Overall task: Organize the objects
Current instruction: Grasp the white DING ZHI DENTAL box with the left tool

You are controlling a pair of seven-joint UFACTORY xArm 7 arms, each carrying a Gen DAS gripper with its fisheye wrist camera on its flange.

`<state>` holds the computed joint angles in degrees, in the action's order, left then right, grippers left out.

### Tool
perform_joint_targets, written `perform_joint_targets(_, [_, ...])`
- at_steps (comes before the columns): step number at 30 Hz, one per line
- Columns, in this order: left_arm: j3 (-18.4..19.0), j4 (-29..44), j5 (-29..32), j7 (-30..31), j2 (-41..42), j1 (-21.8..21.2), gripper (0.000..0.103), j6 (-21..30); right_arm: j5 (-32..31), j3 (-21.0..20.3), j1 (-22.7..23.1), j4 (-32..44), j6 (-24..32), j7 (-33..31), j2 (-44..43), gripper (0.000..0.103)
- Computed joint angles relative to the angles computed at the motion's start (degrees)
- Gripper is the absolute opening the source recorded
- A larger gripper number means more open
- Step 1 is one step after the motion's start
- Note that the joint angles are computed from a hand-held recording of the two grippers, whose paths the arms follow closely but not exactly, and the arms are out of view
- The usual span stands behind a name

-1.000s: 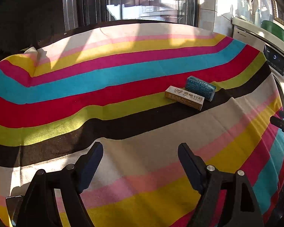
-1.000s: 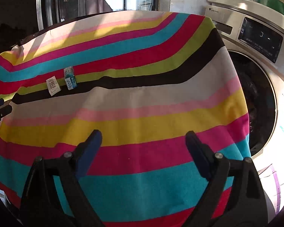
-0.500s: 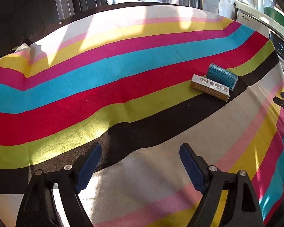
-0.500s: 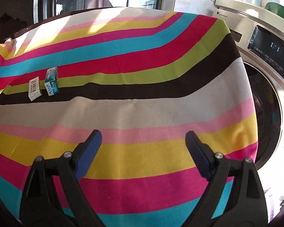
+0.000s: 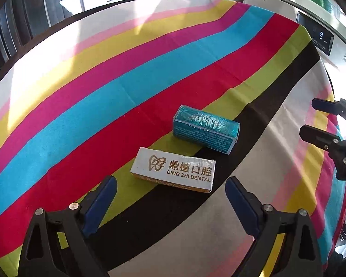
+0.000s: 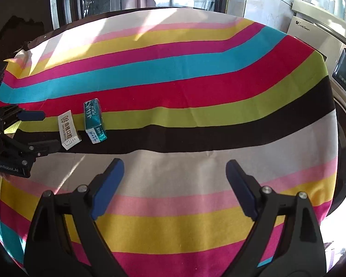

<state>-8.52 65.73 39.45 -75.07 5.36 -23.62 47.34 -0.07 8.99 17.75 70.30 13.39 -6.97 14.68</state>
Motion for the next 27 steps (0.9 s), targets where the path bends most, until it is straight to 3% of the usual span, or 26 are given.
perform_joint_targets(10, [1.99,1.63,-6.18,10.64,3.38,2.46,0.101,-5.33,0.27,0.39,1.23,2.76,4.21,0.64,1.96,0.091])
perform_joint_targets(13, [2.34,0.38,-7.26,11.04,3.27,2.52,0.093,-8.54,0.56,0.46,1.15,2.73,4.29,0.51,1.93,0.091])
perform_joint_targets(16, [2.45,-0.04,-6.41,10.45,2.84,2.01,0.083,-9.08,1.06,0.61,1.07,3.03,4.99,0.44,2.05,0.091])
perform_joint_targets(18, [2.19,0.23,-6.53,9.85,2.63,1.48,0.083,-7.57,1.62,0.91,0.92,3.25,5.61,0.09,2.17,0.091])
perform_joint_targets(22, [1.37,0.18,-4.78,0.49,1.7,-0.61,0.083,-2.7,3.34,1.81,0.58,2.88,4.95,-1.25,2.44,0.091])
perform_joint_targets(27, [0.23,3.09,0.54,-18.33,3.17,-4.28,0.086,8.4,0.58,-0.07,2.66,2.84,5.17,1.74,3.7,0.092])
